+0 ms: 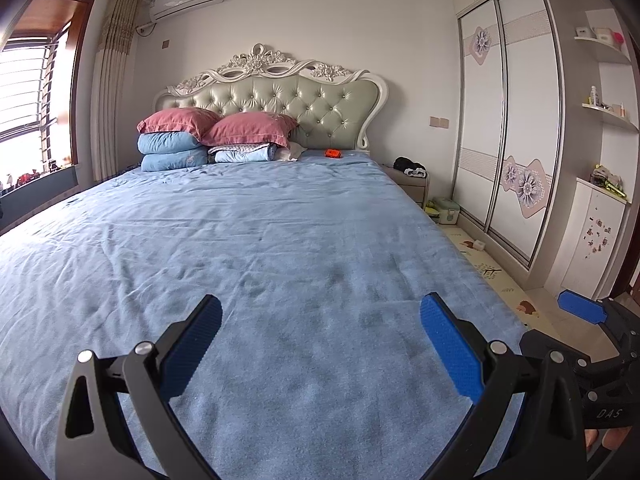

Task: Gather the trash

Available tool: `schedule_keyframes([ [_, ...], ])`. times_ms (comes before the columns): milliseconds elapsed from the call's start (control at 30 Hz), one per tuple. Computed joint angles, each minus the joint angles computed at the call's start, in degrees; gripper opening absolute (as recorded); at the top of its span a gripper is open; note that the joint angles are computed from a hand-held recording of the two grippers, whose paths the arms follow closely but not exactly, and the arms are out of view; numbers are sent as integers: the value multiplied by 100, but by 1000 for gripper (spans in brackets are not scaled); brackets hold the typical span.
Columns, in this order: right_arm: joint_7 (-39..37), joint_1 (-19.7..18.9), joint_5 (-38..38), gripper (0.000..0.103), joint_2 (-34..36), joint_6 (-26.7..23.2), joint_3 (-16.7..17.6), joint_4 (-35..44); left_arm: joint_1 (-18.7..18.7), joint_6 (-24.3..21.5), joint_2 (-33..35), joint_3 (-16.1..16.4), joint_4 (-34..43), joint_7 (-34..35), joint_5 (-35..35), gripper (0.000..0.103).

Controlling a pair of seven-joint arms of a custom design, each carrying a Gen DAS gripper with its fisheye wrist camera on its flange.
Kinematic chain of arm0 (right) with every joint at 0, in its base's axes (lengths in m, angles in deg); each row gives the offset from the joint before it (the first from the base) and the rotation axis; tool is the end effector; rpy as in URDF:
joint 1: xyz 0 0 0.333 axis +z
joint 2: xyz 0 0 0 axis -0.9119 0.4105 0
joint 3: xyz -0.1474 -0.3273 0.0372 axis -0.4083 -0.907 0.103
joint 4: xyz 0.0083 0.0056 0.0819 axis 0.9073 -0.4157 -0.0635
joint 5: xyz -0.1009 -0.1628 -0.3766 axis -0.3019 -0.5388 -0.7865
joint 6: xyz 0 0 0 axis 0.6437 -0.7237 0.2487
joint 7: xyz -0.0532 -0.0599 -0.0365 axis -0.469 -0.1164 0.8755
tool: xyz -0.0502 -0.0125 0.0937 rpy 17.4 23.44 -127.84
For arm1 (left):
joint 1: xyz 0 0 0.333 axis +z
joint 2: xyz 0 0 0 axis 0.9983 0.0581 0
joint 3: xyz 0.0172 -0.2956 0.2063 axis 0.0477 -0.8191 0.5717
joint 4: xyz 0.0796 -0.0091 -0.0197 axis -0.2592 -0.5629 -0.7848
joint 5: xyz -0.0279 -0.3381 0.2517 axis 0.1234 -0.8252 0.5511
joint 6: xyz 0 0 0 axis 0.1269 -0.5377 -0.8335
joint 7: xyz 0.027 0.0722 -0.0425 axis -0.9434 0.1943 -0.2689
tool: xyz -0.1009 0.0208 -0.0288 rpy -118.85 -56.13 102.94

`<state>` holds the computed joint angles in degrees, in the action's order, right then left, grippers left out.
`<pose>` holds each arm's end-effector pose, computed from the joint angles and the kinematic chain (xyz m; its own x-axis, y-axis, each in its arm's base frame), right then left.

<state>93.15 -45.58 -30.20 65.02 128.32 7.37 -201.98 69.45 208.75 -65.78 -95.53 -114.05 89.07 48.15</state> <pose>0.4387 0.1988 0.5638 0.3584 -0.9304 -0.0773 -0.4302 -0.0911 -0.8981 0.4239 -0.3823 0.6049 0.0169 -0.9997 0.0196 -0.4035 -0.0247 -0.9147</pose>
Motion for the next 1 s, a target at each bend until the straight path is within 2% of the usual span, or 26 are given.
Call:
schedule_keyframes([
  [133,-1,31,19,95,-10,-62,-44,2,13,58,-24,11,-14,-71,20,99],
  [600,-88,305,46,95,2,-40,-275,11,-26,-167,-16,-51,61,39,154,99],
  [1000,-61,206,73,95,8,-36,-177,9,-11,-151,-94,-31,26,-93,199,99],
])
